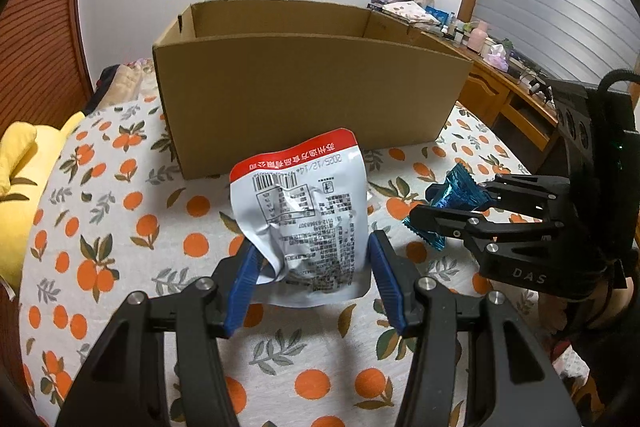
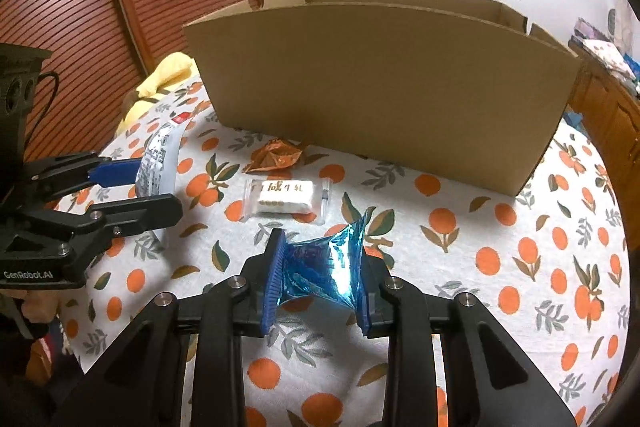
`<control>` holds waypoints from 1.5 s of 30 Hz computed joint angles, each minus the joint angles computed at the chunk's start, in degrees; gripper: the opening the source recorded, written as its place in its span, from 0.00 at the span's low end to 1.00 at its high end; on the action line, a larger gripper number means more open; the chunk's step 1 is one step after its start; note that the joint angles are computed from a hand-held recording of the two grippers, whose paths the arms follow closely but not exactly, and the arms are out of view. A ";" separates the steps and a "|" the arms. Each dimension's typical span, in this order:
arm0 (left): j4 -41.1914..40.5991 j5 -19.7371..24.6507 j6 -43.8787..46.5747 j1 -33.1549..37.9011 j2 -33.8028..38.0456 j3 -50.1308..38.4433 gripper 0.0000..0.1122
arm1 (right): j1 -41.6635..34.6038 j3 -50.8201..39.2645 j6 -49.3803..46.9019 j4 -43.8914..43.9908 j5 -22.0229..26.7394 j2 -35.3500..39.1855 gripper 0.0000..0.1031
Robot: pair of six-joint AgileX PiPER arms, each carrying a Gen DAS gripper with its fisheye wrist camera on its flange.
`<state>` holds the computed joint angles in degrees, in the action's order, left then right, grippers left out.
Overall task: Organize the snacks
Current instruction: 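Carry both snacks over the box and open the left tool to drop the white packet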
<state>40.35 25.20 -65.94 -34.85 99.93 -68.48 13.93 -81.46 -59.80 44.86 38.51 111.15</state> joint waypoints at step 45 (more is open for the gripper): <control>-20.29 11.23 38.97 12.03 9.79 -34.18 0.48 | -1.76 -36.99 7.08 -2.74 13.45 10.45 0.28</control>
<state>20.06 36.43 -26.97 -22.81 109.73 -102.66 12.18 -118.45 -52.71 42.12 51.96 121.60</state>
